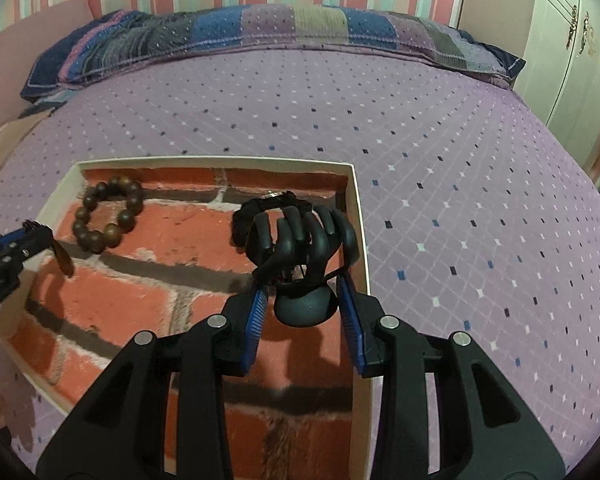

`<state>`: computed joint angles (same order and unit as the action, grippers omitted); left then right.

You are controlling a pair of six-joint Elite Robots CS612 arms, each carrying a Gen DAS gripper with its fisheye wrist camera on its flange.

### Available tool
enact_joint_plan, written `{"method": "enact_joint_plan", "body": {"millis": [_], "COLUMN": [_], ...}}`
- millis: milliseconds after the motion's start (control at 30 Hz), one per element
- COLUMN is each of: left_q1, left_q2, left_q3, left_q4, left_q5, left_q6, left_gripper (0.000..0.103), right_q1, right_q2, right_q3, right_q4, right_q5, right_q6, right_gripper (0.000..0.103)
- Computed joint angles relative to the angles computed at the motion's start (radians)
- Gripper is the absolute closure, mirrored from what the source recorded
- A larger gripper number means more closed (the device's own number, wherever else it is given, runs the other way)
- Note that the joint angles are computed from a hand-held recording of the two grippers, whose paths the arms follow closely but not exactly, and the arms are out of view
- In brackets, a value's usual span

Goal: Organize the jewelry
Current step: 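Carry the claw clip and pendant to the tray and lower them inside, then open both tools and lift them away from the tray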

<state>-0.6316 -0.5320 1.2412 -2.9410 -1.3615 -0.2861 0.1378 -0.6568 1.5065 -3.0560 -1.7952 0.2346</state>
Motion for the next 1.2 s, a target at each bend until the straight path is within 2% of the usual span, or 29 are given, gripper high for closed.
{"method": "enact_joint_plan", "body": {"millis": [267, 467, 567, 633, 700, 733, 767, 833, 1000, 1067, 1200], "left_q1": [0.008, 0.011, 0.013, 0.014, 0.014, 0.015, 0.014, 0.008, 0.002, 0.000, -0.009], "left_q2": [0.030, 0.041, 0.040, 0.036, 0.030, 0.023, 0.017, 0.000, -0.050, -0.079, -0.147], "left_q3": [-0.060, -0.067, -0.066, -0.060, -0.051, -0.041, -0.034, -0.006, 0.058, 0.095, 0.189], "left_q4": [0.067, 0.077, 0.075, 0.068, 0.059, 0.047, 0.038, -0.003, -0.052, -0.084, -0.166], "left_q5": [0.022, 0.033, 0.025, 0.019, 0.012, 0.002, 0.001, 0.017, -0.004, -0.006, 0.028], "left_q6": [0.008, 0.004, -0.001, -0.002, -0.006, -0.006, -0.006, -0.002, 0.000, 0.007, 0.014], "left_gripper": [0.080, 0.079, 0.079, 0.079, 0.079, 0.075, 0.063, 0.050, 0.046, 0.035, 0.029], "right_q1": [-0.012, -0.009, -0.002, -0.004, -0.005, -0.004, -0.006, -0.008, -0.013, -0.012, -0.011], "right_q2": [0.026, 0.038, 0.044, 0.043, 0.040, 0.038, 0.032, 0.021, -0.028, -0.053, -0.110], "right_q3": [-0.042, -0.063, -0.066, -0.065, -0.062, -0.058, -0.047, -0.033, 0.030, 0.064, 0.144], "right_q4": [0.066, 0.110, 0.101, 0.102, 0.098, 0.090, 0.071, 0.058, -0.024, -0.067, -0.159], "right_q5": [0.015, 0.019, -0.002, 0.014, 0.020, 0.018, 0.030, 0.043, 0.071, 0.067, 0.050], "right_q6": [0.016, 0.002, -0.021, -0.020, -0.020, -0.022, -0.026, -0.026, -0.022, -0.019, -0.011], "right_gripper": [0.068, 0.071, 0.071, 0.069, 0.063, 0.055, 0.051, 0.042, 0.021, 0.011, 0.004]}}
